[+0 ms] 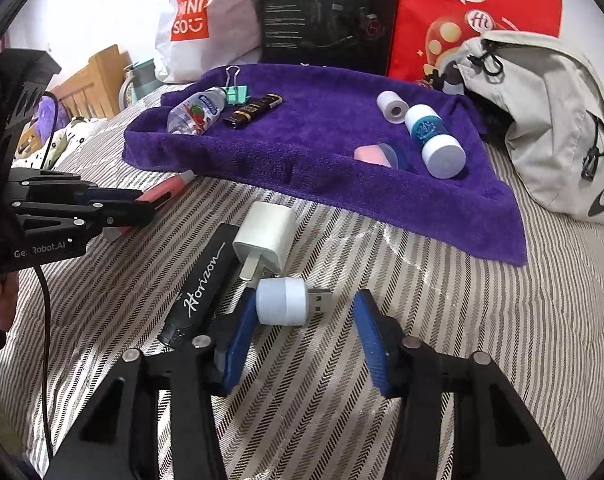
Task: Organize rigid objects
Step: 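Grasp the white USB light with the right tool, then carry the marker onto the towel with the left tool while the right tool sets the USB light there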
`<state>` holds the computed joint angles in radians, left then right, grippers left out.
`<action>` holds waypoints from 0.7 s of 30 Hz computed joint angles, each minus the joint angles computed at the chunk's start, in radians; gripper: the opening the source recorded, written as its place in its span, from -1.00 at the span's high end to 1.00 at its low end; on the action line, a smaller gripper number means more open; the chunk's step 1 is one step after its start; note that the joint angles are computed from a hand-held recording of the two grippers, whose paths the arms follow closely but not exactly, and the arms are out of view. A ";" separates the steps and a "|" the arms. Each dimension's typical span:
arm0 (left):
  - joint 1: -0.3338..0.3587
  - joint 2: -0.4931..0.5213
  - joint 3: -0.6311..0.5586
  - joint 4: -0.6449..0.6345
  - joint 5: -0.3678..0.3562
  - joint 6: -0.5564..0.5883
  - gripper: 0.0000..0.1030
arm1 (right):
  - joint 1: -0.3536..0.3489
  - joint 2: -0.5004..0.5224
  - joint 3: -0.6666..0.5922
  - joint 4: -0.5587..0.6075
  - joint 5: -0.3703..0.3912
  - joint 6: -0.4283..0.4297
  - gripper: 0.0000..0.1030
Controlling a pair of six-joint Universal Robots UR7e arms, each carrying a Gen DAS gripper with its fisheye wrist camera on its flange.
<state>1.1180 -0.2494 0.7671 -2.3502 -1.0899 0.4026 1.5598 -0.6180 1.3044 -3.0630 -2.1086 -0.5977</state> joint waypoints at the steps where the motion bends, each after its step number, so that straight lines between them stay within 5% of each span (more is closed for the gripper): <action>1: 0.000 -0.001 0.003 -0.003 0.000 -0.003 0.70 | 0.000 0.000 -0.001 0.006 0.005 -0.004 0.20; 21: -0.017 -0.043 0.007 -0.022 -0.019 -0.020 0.70 | 0.006 -0.102 0.076 0.035 0.047 0.079 0.30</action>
<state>1.1007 -0.2929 0.7737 -2.3726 -1.1085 0.3831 1.5656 -0.7198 1.3802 -3.0284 -2.0619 -0.5185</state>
